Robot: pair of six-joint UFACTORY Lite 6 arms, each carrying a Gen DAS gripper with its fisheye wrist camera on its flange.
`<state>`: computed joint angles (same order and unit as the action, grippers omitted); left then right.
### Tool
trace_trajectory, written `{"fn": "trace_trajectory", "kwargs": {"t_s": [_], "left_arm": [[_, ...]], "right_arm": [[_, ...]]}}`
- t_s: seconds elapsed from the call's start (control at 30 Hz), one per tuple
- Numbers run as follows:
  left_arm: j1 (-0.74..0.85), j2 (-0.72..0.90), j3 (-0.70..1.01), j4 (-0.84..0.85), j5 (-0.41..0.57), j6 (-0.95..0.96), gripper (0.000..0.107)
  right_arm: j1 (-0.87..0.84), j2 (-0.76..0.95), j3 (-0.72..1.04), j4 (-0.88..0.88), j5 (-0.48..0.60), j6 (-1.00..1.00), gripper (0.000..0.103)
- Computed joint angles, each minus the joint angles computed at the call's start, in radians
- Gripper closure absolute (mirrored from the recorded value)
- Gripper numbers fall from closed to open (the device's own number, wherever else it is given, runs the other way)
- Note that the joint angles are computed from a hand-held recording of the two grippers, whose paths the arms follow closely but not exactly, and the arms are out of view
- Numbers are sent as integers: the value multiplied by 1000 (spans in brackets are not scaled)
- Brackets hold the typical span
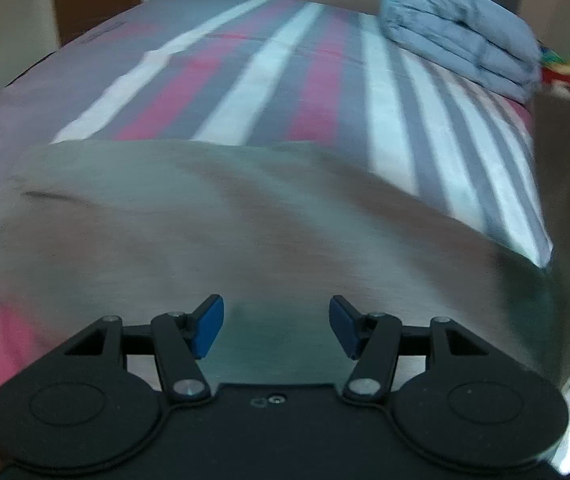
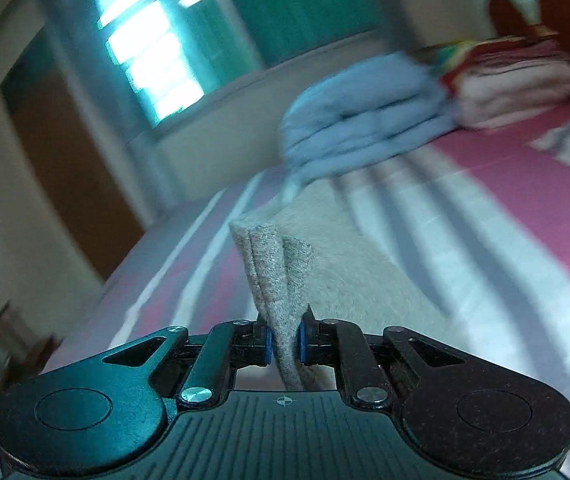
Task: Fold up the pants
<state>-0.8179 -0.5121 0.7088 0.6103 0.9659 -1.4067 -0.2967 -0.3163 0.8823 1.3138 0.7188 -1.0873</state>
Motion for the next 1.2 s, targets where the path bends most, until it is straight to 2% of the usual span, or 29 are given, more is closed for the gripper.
{"fn": "trace_trajectory", "kwargs": {"t_s": [0.13,0.23,0.37,0.4,0.47,0.5,0.53,0.57,0.63,0.7,0.77,0.87,1.0,1.03,1.1,1.17,1.2], "left_arm": [[129,-131,-83,-37,12,106,57],[234,-192,-121,-85,-10,192,57],[334,-231,-143,-174,-55,306,55],[337,-248,-150,-195,-56,320,51],[341,-232,-138,-224,-82,338,48],[335,-255,-144,-237,-69,343,46],[344,-236,-134,-256,-92,364,44],[338,-216,-123,-262,-97,361,42],[332,-171,-106,-283,-117,365,40],[319,-136,-99,-293,-129,349,40],[290,-120,-96,-278,-145,315,40],[214,-63,-70,-232,-162,255,50],[168,22,-45,-219,-158,201,53],[162,20,-48,-227,-171,201,55],[175,12,-56,-281,-217,240,80],[185,15,-58,-320,-242,264,91],[187,15,-59,-328,-246,259,91]], "right_arm": [[308,3,-111,61,-188,8,91],[489,73,-167,197,-315,-83,91],[636,172,-239,418,-440,-278,90],[653,205,-236,454,-457,-303,84],[614,233,-230,409,-371,-262,60],[581,195,-264,382,-302,-242,39],[574,140,-289,338,-269,-191,30],[527,94,-309,297,-203,-182,30],[458,17,-331,262,-148,-189,30],[390,-3,-332,272,-188,-237,30],[305,42,-305,224,-234,-273,30],[145,126,-293,210,-151,-337,30],[33,175,-327,236,-95,-436,30],[9,197,-324,232,-82,-458,30],[-12,137,-370,192,-66,-414,30],[-33,85,-396,141,-62,-346,30],[-50,56,-418,131,-51,-325,30]]}}
